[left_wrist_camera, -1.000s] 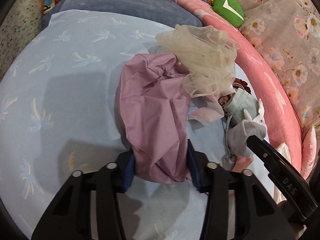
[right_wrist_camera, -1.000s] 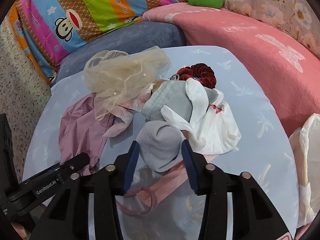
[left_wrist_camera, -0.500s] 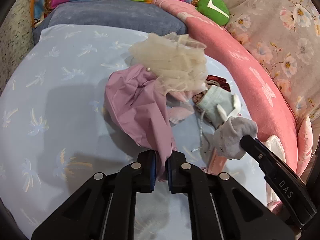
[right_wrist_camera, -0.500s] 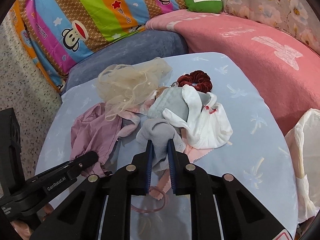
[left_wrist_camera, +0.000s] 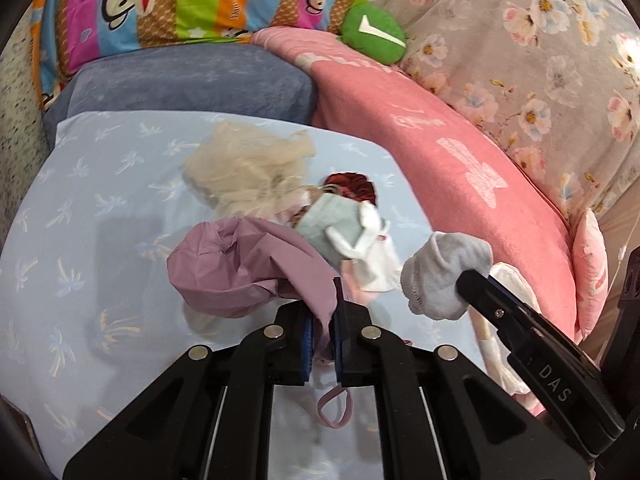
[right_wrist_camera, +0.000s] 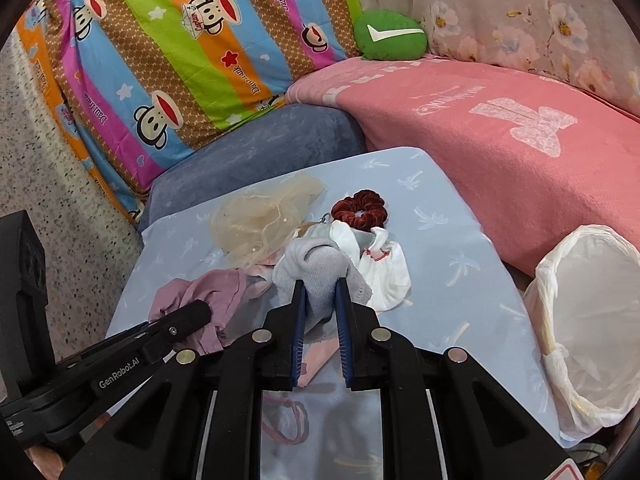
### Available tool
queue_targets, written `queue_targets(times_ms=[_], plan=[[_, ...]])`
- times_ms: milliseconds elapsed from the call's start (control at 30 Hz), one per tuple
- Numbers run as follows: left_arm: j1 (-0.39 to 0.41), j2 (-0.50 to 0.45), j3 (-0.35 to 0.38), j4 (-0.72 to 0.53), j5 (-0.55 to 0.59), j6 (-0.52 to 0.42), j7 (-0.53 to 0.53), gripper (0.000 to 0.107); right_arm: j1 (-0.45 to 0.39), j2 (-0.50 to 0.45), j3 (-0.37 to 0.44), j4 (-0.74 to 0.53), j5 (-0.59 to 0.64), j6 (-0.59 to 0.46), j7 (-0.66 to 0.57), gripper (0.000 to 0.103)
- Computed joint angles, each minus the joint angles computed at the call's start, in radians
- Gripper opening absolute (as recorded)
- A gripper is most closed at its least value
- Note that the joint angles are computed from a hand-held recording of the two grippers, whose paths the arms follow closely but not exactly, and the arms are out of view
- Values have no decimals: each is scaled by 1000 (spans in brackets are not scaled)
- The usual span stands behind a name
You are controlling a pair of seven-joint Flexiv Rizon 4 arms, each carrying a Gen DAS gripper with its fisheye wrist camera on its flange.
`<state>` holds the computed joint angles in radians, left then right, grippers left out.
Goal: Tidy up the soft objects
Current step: 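Carry the pink bag and grey hat with both tools over the bin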
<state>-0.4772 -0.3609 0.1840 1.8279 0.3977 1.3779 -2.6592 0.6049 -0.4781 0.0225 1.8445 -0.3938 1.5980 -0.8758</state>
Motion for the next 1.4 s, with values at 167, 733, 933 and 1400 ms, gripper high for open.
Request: queue_targets(times_ms=[167,733,933,1400], plan=[[-27,-23,-19,-84,21,-36,22,7,4,58,-58,64,5,48,13,14],[-59,-214,-136,-379,-156,-68,332,8,90,198,-372,270,137,165,-2,14],[-68,-289,-179,-470,-256,-85,464,8,110,213,-443,306,204,171,-44,14],[-101,-443,-225,-695,-399,-186,664,11,66,204,-466,328,252,161,-59,14]])
